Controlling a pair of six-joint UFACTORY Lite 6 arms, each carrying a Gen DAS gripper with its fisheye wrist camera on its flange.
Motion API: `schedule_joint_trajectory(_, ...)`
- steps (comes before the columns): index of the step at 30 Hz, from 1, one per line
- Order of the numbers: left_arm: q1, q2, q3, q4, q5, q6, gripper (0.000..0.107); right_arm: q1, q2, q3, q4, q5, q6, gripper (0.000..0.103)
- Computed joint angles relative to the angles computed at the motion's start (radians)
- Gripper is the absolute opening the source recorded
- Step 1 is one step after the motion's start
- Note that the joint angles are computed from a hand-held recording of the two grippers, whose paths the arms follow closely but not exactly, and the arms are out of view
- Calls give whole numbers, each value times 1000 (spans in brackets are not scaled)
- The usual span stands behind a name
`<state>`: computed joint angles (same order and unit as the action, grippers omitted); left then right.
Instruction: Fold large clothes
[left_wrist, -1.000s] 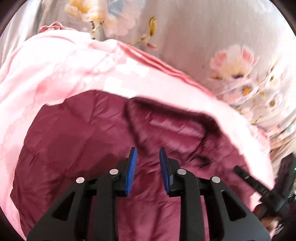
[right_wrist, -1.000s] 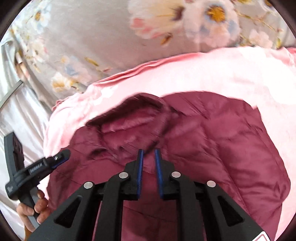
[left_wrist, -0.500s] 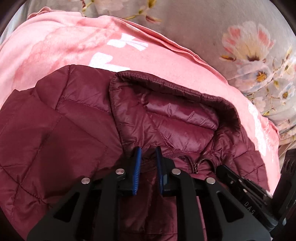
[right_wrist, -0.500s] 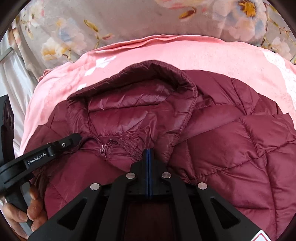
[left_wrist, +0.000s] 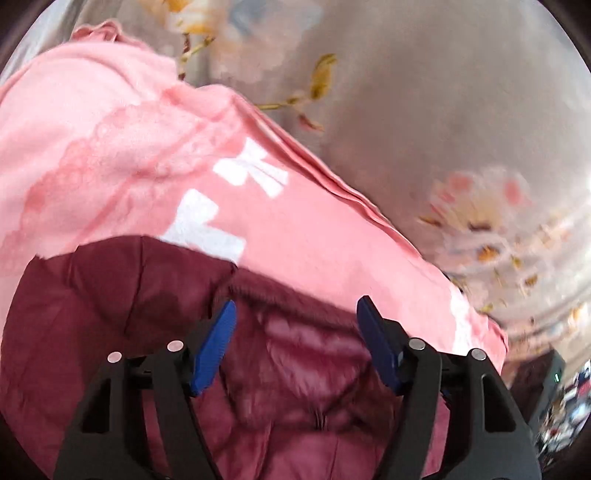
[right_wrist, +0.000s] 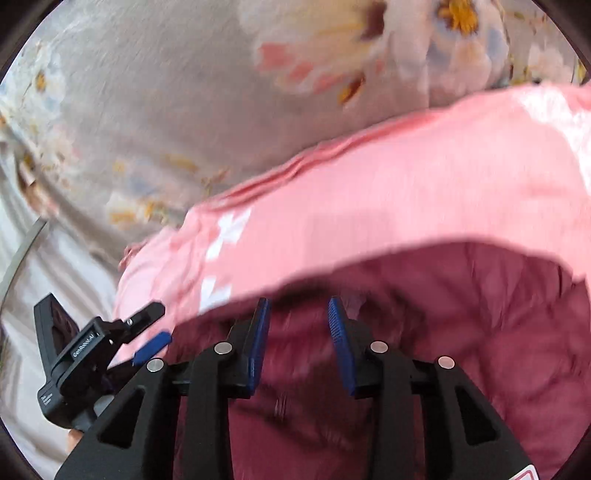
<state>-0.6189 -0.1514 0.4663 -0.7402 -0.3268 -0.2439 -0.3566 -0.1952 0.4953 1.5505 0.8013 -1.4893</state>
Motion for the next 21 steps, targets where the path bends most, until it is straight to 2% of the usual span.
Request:
schedule_joint_trajectory(3, 72, 92, 71, 140, 28, -113, 65, 72, 43, 50, 83, -56, -32, 28)
schedule_joint_trajectory(5, 92, 177, 134, 195, 49, -143, 60, 144, 93, 82, 122, -140, -70, 23)
schedule_joint_trajectory(7, 111, 257, 185, 265, 82, -187, 53, 208, 149, 108, 117, -227, -111, 13)
schedule_joint_trajectory(8, 111, 290, 201, 255, 97, -164, 46, 221, 151, 101, 109, -250, -128, 11)
schedule_joint_trajectory(11, 93, 317, 173, 254, 84, -137, 40, 245, 152, 66, 100, -288, -191, 10)
schedule_joint_trajectory(13, 76, 316, 147, 281, 74, -153, 39, 253, 147, 41, 116, -321, -242, 9)
schedule_joint_trajectory(16, 33, 333, 130, 184, 51, -64, 37, 254, 194, 34, 152, -350, -299, 6)
schedule_joint_trajectory(19, -1, 355, 126, 91, 14, 14, 36, 238, 251, 39, 188, -342, -351, 0)
schedule_joint_trajectory(21, -12, 363, 122, 67, -6, 35, 36, 231, 288, 41, 228, -328, -406, 0)
